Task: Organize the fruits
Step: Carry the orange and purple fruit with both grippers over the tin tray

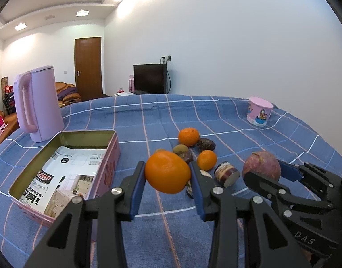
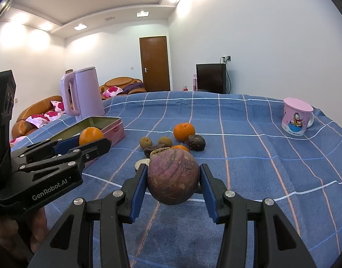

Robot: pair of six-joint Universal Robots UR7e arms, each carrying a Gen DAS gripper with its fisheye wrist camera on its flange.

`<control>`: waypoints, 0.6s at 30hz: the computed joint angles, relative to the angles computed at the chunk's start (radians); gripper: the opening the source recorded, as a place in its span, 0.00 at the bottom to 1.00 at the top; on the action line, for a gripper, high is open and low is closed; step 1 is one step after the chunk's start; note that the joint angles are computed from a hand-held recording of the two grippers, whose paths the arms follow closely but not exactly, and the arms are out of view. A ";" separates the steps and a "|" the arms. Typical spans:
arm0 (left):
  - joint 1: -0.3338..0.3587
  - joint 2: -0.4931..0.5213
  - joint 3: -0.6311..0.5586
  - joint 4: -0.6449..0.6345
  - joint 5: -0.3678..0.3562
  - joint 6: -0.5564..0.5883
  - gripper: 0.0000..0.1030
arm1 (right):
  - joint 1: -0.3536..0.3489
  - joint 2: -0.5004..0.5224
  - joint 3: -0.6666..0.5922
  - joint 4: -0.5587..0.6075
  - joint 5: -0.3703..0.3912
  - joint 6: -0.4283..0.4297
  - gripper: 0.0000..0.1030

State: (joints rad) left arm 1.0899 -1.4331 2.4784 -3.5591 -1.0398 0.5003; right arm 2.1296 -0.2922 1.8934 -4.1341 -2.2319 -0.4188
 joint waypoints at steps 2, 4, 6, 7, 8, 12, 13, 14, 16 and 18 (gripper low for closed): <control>-0.001 0.002 0.003 -0.013 -0.001 0.004 0.40 | 0.000 0.001 0.002 -0.008 0.003 -0.004 0.47; 0.000 0.002 0.005 -0.020 -0.007 0.011 0.40 | 0.001 0.003 0.003 -0.018 0.007 -0.009 0.47; -0.002 0.003 0.008 -0.034 -0.007 0.016 0.40 | 0.002 0.004 0.003 -0.025 0.011 -0.014 0.47; -0.003 0.004 0.010 -0.041 -0.007 0.019 0.40 | 0.002 0.005 0.004 -0.029 0.013 -0.016 0.47; -0.007 0.008 0.015 -0.062 -0.001 0.024 0.40 | 0.001 0.005 0.004 -0.032 0.015 -0.016 0.47; -0.015 0.002 0.019 -0.064 0.012 0.024 0.40 | -0.003 -0.006 0.012 -0.018 0.028 0.006 0.47; -0.017 0.000 0.018 -0.063 0.018 0.024 0.40 | -0.004 -0.009 0.013 -0.011 0.031 0.010 0.47; -0.019 0.000 0.015 -0.065 0.031 0.026 0.40 | -0.004 -0.011 0.012 -0.005 0.030 0.013 0.47; -0.020 -0.004 0.008 -0.062 0.050 0.022 0.40 | -0.005 -0.016 0.010 0.012 0.030 0.019 0.47; -0.019 -0.012 -0.003 -0.051 0.070 0.020 0.40 | -0.004 -0.020 0.006 0.025 0.032 0.023 0.47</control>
State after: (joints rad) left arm 1.0707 -1.4452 2.4756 -3.6100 -0.9702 0.5207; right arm 2.1252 -0.3117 1.8996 -4.1093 -2.1997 -0.3961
